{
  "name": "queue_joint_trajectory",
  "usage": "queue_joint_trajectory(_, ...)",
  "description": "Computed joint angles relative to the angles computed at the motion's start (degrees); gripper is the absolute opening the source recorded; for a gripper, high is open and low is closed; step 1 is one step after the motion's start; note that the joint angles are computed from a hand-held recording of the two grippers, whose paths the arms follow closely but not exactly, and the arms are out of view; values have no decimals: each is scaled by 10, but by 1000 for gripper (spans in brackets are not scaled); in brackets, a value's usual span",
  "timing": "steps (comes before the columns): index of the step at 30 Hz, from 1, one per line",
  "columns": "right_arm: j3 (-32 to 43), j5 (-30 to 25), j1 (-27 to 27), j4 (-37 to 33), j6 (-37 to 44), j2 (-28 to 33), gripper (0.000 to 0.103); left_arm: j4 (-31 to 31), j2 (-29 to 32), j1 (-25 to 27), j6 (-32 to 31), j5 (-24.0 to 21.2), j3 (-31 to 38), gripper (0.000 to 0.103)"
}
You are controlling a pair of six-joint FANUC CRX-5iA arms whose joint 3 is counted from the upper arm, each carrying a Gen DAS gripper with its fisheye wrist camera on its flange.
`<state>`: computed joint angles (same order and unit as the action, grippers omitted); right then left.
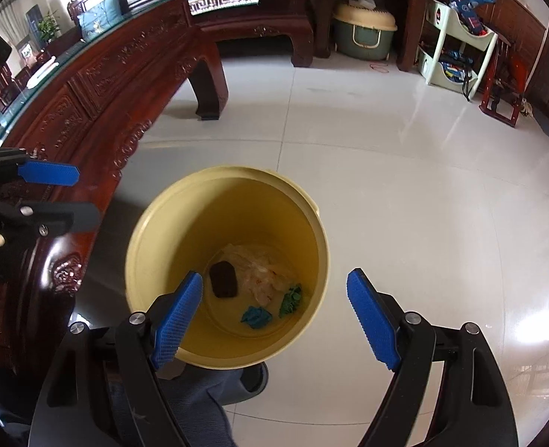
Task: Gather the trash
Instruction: 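Open the left tool to drop the brown hat into the bucket, then move both open tools back over the table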
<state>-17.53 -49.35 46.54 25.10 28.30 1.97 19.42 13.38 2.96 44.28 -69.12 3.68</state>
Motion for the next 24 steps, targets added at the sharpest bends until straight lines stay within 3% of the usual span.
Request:
queue_joint_trajectory(3,3,1,21,27,-3,-3,83,34,-41,29,-24,27,-38,84)
queue_joint_trajectory(8,14,14,58,94,-26,-3,87,85,-121,92,-72,77,-111,85)
queue_joint_trajectory(11,30,21,80,129,-36,5,91,114,-165,134,-98,103,-149,94)
queue_joint_trajectory(17,89,23,131,195,-27,49,95,172,-249,236,-150,157,-223,97)
queue_joint_trajectory(24,168,46,170,264,-26,114,95,214,-282,347,-153,178,-253,99)
